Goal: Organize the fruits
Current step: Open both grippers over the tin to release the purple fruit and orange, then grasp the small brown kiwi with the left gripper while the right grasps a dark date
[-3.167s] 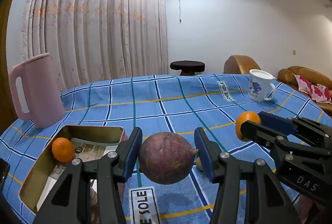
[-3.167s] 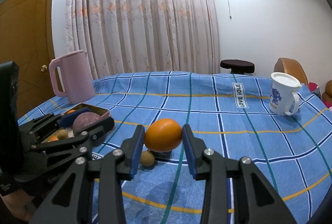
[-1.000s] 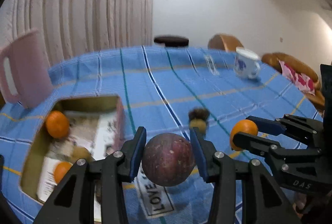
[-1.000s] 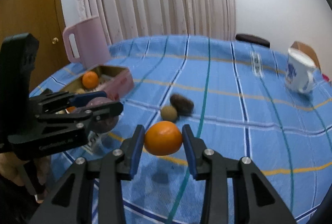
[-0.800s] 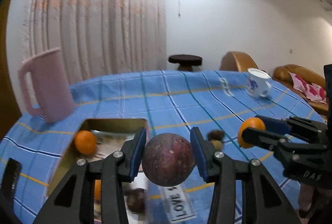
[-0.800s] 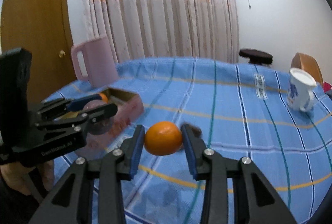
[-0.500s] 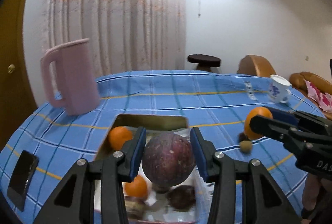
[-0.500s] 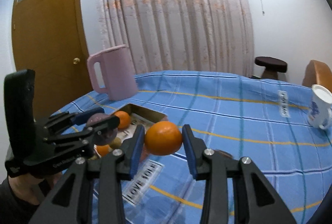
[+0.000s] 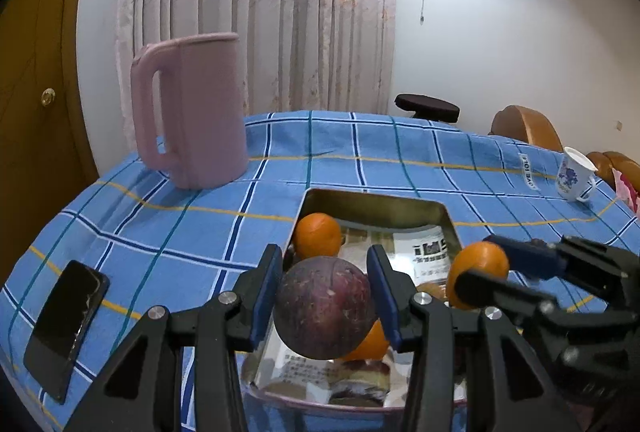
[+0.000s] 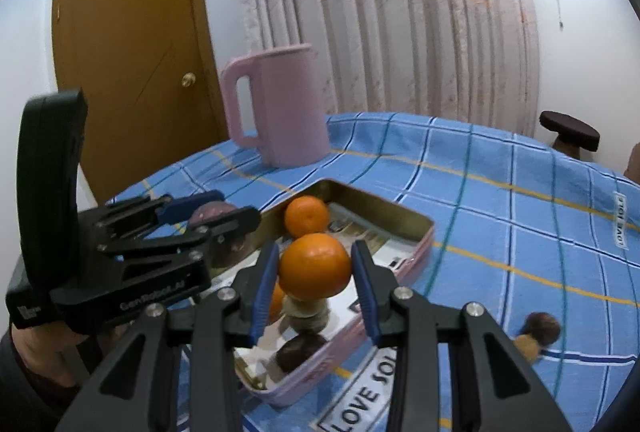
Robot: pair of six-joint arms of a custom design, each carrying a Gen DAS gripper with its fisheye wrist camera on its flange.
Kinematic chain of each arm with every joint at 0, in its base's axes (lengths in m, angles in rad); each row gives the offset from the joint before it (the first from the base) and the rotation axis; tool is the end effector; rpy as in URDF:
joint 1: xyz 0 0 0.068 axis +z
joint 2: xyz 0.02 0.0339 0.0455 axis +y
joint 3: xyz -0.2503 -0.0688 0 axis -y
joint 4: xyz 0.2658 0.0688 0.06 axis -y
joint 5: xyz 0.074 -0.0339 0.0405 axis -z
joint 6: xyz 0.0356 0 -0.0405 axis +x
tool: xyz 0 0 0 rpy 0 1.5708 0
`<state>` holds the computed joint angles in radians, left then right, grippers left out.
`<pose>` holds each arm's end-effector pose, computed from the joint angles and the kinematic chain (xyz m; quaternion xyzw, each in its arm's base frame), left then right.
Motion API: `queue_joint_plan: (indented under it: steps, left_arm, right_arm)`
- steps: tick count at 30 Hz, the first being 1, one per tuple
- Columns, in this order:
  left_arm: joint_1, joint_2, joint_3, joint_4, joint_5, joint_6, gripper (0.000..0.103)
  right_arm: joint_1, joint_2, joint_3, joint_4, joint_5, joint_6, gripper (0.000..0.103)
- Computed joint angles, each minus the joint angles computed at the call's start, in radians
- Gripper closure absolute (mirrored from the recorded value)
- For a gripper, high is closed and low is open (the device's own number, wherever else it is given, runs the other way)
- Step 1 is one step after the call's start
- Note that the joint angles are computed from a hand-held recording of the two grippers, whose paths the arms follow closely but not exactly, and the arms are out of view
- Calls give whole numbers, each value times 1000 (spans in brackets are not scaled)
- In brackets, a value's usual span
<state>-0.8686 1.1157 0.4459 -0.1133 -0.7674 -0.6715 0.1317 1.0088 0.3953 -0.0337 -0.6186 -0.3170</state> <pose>0.1650 -0.1567 0.1501 -0.0587 0.8663 0.0004 0.4961 0.2160 0.0494 0.1592 -0.3219 0.8012 0.2321 0.4478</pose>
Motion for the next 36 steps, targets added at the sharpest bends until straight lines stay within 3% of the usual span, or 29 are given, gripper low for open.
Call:
queue_joint_plan:
  steps: [6,11,13,15,21,27,33,36]
  left_arm:
    - [21,7,-16,7,30,-3,57]
    - [-2,-7,-3,-43,-16,-27,56]
    - [-28,-30,3,-74,-58,-45,50]
    - [-44,-51,2,-78,-73,-44,38]
    - [-107,17,61,-34,-91,-37,36]
    - [-146,229,194,48,-40,-9,36]
    - [-167,395,328,80,-13,46,36]
    - [-165,443,372,72,2,50,36]
  right_arm:
    - [34,32,-17,19,29,-14,63]
    - [49,44,-10,-13,23,-56,61]
    - [51,36,-17,-18,9,-68,56]
    - [29,-8,-40,-11,-6,-67,41]
    - [-213,-76,-36,-111,-120,-199,37]
    - [-473,169,121,-94,-117,-186,36]
    - [-471,385,263,-106,-32,-155,35]
    - [-425,438,294,-105,27,-130,41]
